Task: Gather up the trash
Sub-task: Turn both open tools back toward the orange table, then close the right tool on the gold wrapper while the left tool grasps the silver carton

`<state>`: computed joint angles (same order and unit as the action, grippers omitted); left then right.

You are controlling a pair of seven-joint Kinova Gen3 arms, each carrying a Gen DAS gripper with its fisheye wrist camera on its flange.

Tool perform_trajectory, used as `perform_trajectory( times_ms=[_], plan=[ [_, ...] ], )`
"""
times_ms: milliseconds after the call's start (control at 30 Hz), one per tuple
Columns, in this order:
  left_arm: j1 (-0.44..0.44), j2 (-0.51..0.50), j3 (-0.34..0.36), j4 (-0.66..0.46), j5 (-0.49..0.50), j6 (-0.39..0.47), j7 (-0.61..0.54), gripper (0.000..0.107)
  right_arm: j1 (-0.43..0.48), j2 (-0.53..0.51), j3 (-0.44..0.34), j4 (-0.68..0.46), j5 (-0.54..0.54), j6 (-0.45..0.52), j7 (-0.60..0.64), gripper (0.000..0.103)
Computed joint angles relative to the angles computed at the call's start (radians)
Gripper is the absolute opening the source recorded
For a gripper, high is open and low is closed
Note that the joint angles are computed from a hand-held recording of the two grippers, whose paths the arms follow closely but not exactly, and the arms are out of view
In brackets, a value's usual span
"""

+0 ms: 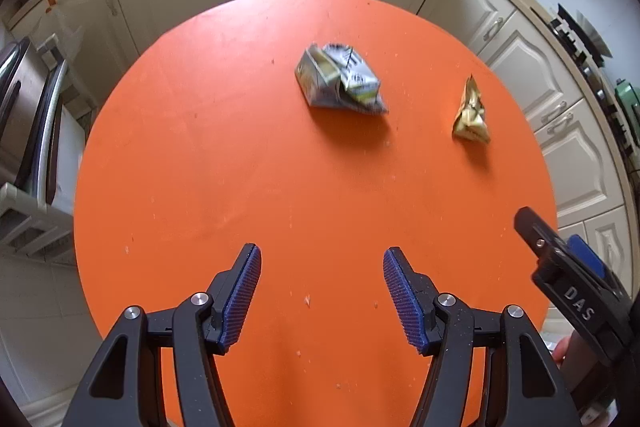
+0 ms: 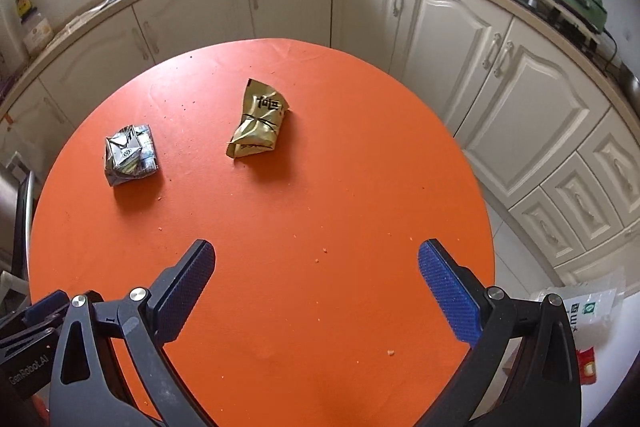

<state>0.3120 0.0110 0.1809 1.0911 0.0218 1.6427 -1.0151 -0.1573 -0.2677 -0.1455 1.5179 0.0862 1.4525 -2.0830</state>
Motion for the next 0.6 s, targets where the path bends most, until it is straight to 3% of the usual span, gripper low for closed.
perform_trajectory(
  times_ms=[367, 433, 600],
  plan=[
    [-0.059, 0.209, -0.057, -0.279, 0.059, 0.109, -0.129, 0.067, 0.006, 0.292, 0.099, -0.251, -0.096, 0.104, 0.195, 0.103],
    [-0.075, 0.258, -0.065, -0.329, 0.086, 0.125, -0.129, 0.072, 0.017, 0.348, 0.11, -0.297, -0.129, 0.134, 0.227, 0.103],
    [-0.144, 0.361, -0.073, -0.431, 0.207, 0.186, -0.087, 0.072, 0.032, 0.43, 0.117, -0.347, -0.167, 0.157, 0.245, 0.097]
  ],
)
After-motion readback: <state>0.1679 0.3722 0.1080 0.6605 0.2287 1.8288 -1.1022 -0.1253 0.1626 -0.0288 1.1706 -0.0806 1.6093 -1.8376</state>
